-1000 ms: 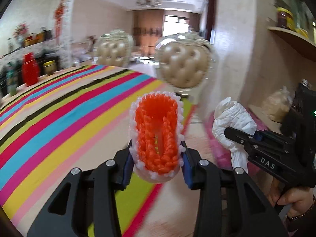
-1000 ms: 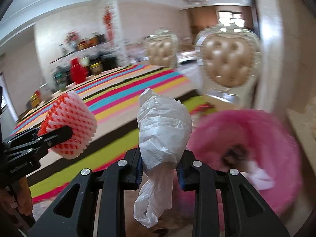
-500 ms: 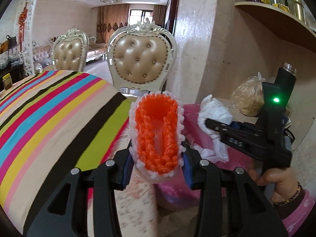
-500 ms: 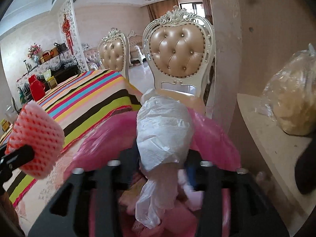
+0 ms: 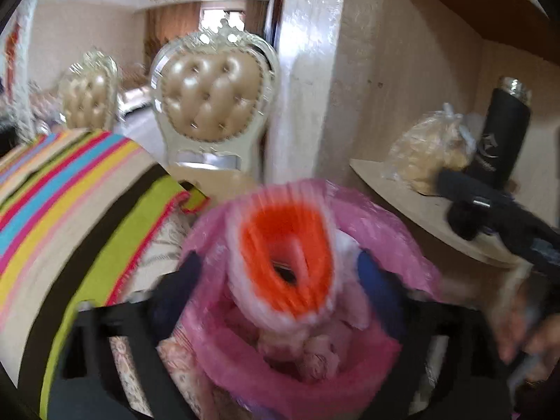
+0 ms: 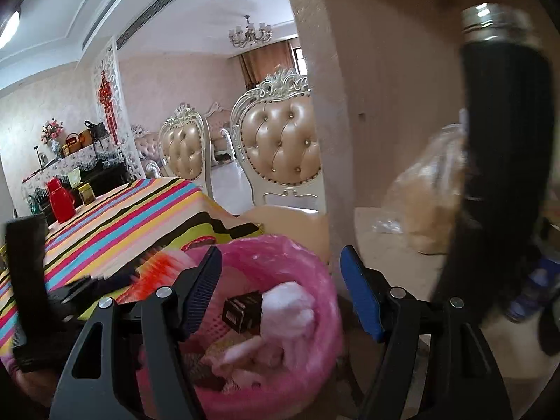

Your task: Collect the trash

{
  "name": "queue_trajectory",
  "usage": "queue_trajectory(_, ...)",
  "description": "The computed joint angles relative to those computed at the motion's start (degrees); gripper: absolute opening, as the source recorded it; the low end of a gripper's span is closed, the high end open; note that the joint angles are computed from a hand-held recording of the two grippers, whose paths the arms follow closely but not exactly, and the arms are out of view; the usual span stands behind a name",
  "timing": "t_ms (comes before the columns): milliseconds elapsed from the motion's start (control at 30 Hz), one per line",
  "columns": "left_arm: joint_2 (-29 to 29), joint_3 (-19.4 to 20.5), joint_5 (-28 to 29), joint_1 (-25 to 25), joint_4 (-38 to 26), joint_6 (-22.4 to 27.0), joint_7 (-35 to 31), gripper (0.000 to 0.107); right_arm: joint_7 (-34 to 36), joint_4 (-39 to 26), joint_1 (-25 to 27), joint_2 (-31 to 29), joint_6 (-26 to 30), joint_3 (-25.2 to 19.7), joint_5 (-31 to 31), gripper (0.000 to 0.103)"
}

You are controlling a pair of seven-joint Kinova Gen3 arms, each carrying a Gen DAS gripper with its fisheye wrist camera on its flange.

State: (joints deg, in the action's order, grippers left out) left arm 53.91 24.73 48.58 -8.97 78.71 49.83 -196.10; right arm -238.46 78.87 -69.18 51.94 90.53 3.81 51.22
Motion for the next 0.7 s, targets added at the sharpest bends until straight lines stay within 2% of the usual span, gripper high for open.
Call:
queue_trajectory(67,-0.7,-0.3,2.3,0.0,2.1,-2.6,-1.9,0.090,0.9,-2.1,-0.8,0.7,2.2,-0.3,-1.3,0.067)
queue_trajectory(133,-0.7,-1.3,1.6,0.4,1.2,-2.4,-0.5,0.092,1.6,-4.7,-1.4,1.6,3.7,-0.3,-2.2,0.067)
queue_trajectory(200,-1.0,0.5,1.2,-1.4,2.3,-4.8,-1.6,0.098,1.8,-6.7,-2.0,2.6,4.9,-0.2,-3.3,0.067)
queue_trajectory(300,-2.0,1.8,3.4,-4.3,4.5,-7.2,-5.6,0.098,3.0,-9.5,-2.2,3.9,5.8,0.1,-4.4,0.068)
queue_trajectory(367,-2.7,2.1,4.2,-5.7,5.4,-8.1,-7.3,0.098,3.9,-11.0,-2.2,4.6,6.1,0.5,-4.8,0.072)
queue_trajectory(500,-3.3,2.0,5.6,-8.9,5.9,-6.8,-10.1,0.098,9.0,-17.4,-2.4,6.8,8.8,1.6,-5.1,0.081)
queue_trajectory(567,-3.1,1.4,5.6,-10.4,5.2,-4.3,-10.5,0.098,11.8,-20.6,-2.5,7.9,10.0,2.2,-5.3,0.085)
queue_trajectory(700,-2.6,0.5,6.8,-12.9,4.6,0.0,-13.5,0.098,17.3,-28.2,-3.1,11.0,12.9,3.6,-6.1,0.085)
